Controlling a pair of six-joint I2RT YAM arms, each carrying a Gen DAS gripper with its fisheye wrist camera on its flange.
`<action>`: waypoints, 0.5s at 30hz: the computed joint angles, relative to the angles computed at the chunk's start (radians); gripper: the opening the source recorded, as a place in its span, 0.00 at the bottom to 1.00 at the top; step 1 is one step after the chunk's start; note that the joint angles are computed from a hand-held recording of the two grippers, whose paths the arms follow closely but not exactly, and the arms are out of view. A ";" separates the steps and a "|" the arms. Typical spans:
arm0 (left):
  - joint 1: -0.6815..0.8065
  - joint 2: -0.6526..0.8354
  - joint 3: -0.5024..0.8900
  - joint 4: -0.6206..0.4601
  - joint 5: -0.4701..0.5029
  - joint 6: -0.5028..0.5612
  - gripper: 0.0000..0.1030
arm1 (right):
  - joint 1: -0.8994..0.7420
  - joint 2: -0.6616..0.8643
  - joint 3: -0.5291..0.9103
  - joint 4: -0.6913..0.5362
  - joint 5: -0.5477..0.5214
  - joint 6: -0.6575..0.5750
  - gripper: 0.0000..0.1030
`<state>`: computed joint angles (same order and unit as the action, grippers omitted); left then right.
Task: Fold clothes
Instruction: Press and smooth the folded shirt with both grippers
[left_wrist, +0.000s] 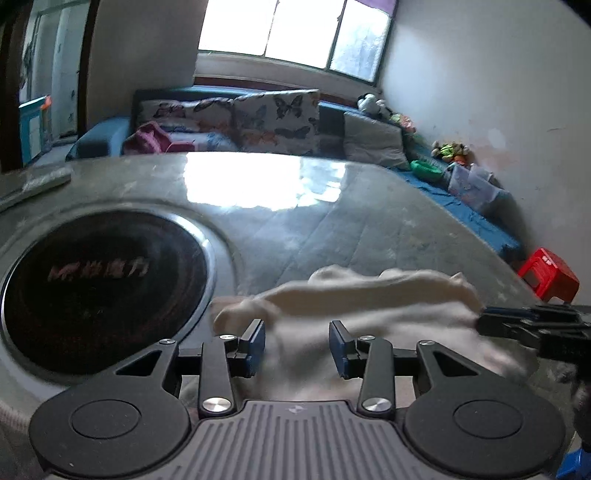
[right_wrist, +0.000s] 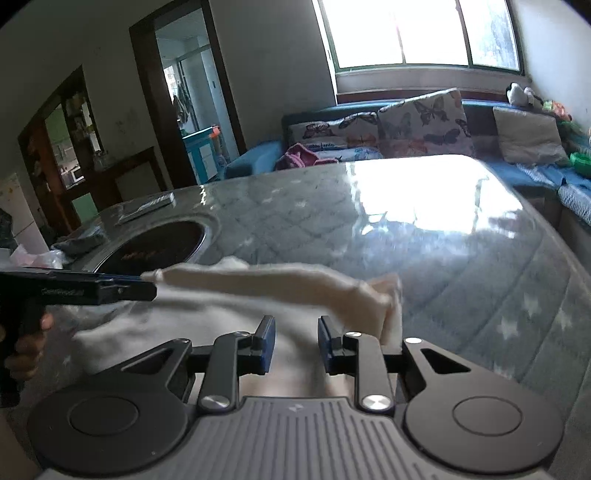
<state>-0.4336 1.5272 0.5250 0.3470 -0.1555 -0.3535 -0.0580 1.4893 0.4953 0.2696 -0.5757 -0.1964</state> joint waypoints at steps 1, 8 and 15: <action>-0.003 0.006 0.014 -0.002 -0.003 0.007 0.40 | 0.012 0.018 0.022 0.007 0.013 0.008 0.24; 0.038 0.134 0.115 -0.026 0.008 0.014 0.40 | 0.052 0.205 0.166 0.008 0.097 0.037 0.23; 0.020 0.111 0.099 -0.014 -0.011 0.014 0.41 | 0.070 0.165 0.144 0.023 0.109 0.023 0.24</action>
